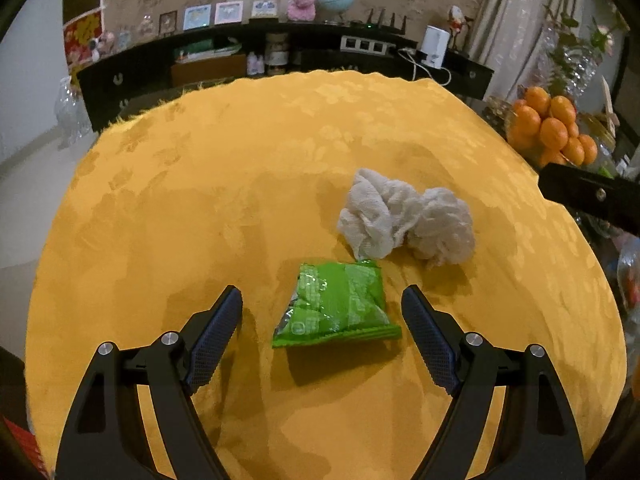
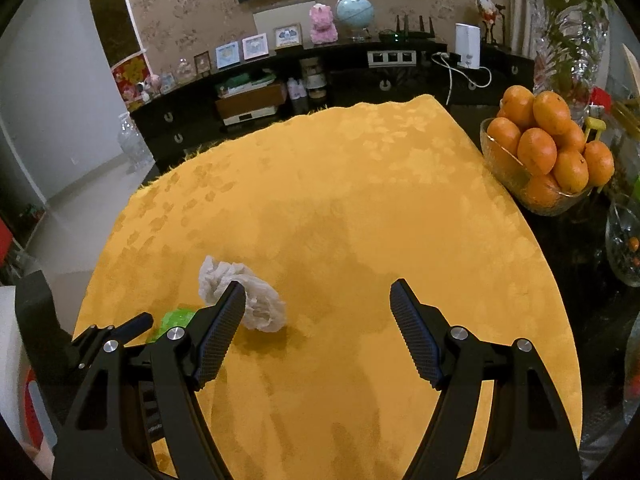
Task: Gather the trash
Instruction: 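Grasp the green packet with the left tool while the right tool grasps the white mesh net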
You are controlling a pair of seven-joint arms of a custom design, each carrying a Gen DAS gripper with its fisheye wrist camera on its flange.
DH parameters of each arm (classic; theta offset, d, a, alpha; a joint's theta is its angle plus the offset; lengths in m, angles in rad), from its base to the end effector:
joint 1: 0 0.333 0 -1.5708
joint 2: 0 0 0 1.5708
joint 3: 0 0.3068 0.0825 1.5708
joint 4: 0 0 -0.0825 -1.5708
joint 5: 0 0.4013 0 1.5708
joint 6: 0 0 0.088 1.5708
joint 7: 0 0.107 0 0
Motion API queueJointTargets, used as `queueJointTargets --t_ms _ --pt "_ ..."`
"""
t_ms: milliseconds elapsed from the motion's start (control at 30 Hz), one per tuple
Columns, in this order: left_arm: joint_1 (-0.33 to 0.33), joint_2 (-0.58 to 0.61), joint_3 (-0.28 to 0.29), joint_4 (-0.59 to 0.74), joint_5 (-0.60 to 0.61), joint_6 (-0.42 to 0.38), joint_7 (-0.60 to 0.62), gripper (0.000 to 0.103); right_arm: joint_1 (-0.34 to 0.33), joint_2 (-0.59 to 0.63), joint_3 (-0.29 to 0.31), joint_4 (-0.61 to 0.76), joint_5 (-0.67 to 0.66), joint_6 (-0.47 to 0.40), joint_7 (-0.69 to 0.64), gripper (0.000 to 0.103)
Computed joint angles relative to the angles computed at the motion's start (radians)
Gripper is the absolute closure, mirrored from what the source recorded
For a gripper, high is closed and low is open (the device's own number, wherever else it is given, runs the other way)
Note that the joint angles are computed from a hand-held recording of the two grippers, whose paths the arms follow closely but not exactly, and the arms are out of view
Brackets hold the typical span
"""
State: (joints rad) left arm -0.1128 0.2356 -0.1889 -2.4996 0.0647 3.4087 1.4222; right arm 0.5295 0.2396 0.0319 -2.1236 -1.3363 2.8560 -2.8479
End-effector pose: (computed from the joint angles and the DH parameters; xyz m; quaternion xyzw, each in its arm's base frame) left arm 0.4959 -0.1630 0.2497 -0.5964 0.7302 -0.2912 0.1620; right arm 0.4732 0.3596 0.3022 -0.6298 0.6847 -0.2033 0.3051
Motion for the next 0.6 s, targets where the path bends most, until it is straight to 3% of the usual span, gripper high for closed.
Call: queueJointTargets --t_ms 67,100,167,233,500,600 --pt "0.078 0.01 -0.062 0.004 0.054 0.018 -0.044 0.032 0.0 0.011 -0.001 0.008 0.0 0.0 -0.006 0.031" --pt "0.105 0.012 -0.077 0.005 0.098 0.022 -0.079 0.043 0.001 0.021 -0.001 0.016 0.005 0.0 -0.015 0.031" --pt "0.101 0.011 -0.072 0.002 0.1 0.023 -0.08 0.052 0.005 0.035 -0.004 0.027 0.011 0.002 -0.026 0.031" --pt "0.146 0.011 -0.1 -0.001 0.156 0.026 -0.111 0.061 0.012 0.052 -0.009 0.043 0.013 0.003 -0.038 0.031" --pt "0.295 -0.011 -0.188 -0.024 0.379 0.025 -0.267 0.072 0.052 0.133 -0.034 0.129 0.018 0.041 -0.116 0.031" --pt "0.321 -0.031 -0.184 -0.043 0.44 0.028 -0.324 0.073 0.07 0.168 -0.044 0.169 0.047 0.051 -0.173 0.031"
